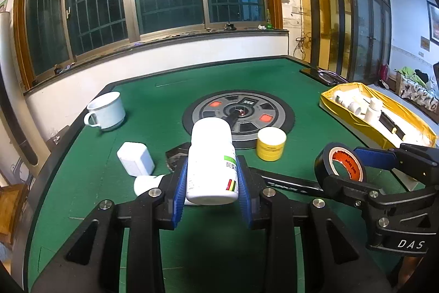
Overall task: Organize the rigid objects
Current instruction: 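Carry the bottle with left tool while right carries the tape roll to the tray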
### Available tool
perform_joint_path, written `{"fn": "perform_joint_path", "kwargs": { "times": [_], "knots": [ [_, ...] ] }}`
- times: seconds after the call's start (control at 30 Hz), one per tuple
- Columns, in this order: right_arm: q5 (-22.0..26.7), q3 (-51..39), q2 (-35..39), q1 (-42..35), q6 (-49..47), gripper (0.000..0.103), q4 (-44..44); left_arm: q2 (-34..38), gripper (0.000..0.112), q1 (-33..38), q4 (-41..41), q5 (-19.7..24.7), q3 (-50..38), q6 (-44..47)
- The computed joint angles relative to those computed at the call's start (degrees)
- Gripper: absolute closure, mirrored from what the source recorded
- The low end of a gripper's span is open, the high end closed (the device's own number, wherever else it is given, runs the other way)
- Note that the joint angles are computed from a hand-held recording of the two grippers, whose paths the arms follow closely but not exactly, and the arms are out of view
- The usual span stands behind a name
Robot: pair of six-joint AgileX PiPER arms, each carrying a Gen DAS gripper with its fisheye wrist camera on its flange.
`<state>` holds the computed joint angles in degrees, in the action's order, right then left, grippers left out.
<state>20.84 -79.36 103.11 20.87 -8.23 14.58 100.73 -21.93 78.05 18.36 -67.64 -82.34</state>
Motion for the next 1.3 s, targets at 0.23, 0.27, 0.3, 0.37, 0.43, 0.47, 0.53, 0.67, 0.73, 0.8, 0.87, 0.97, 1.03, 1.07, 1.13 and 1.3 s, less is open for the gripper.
{"fn": "perform_joint_path", "kwargs": {
  "times": [0.23,0.27,0.3,0.37,0.43,0.47,0.53,0.67,0.73,0.8,0.87,0.97,1.03,1.07,1.13,1.3],
  "knots": [
    [-1.14,2.80,-2.48,-1.55,-2.12,0.047,2.49,0.06,0.082,-2.41,-3.56,1.03,-1.10,4.41],
    [-1.27,3.12,-2.84,-1.81,-2.46,0.047,3.02,0.17,0.082,-2.64,-4.95,1.05,-1.51,5.91],
    [-1.15,3.30,-3.06,-2.23,-3.52,0.047,4.07,0.29,0.082,-3.06,-7.17,1.05,-2.22,8.37],
    [-1.14,4.06,-3.86,-3.37,-6.08,0.047,7.13,0.33,0.082,-3.81,-9.79,1.08,-3.03,11.32],
    [-0.88,4.52,-4.59,-4.59,-8.76,0.047,10.27,0.77,0.082,-4.73,-15.00,0.99,-4.84,16.81],
    [-0.93,4.88,-5.08,-5.26,-9.71,0.047,11.39,1.03,0.082,-5.15,-17.81,0.95,-5.81,19.58],
    [-1.13,5.60,-6.10,-6.65,-11.30,0.047,13.15,1.88,0.082,-5.97,-23.92,0.92,-8.04,25.48],
    [-0.91,7.17,-8.35,-10.77,-14.94,0.047,17.52,4.22,0.082,-8.15,-33.58,2.07,-13.43,35.14],
    [-0.71,7.78,-9.40,-13.28,-15.09,0.047,17.98,5.53,0.082,-9.40,-36.98,2.79,-15.94,38.24],
    [0.00,7.84,-9.89,-16.24,-16.32,0.047,19.72,7.66,0.082,-10.76,-44.68,3.94,-20.14,45.60],
    [0.71,7.99,-10.34,-19.16,-16.65,0.047,20.21,9.55,0.082,-11.91,-49.47,5.29,-23.81,50.13],
    [1.64,8.21,-10.80,-23.54,-15.26,0.047,17.81,13.42,0.082,-13.95,-57.72,8.21,-31.32,58.02],
    [1.89,8.29,-11.05,-25.91,-13.41,0.047,15.64,16.55,0.082,-15.07,-63.49,11.01,-37.17,63.16],
    [2.36,7.98,-10.85,-27.31,-12.69,0.047,14.74,18.30,0.082,-15.44,-66.71,12.72,-40.42,65.78],
    [3.35,7.52,-10.46,-29.71,-11.71,0.047,14.02,22.38,0.082,-16.25,-71.85,16.70,-47.59,69.70],
    [8.58,4.45,-7.52,-34.97,-14.86,0.047,17.60,34.24,0.082,-17.71,-77.46,28.66,-67.59,70.94]
  ]
}}
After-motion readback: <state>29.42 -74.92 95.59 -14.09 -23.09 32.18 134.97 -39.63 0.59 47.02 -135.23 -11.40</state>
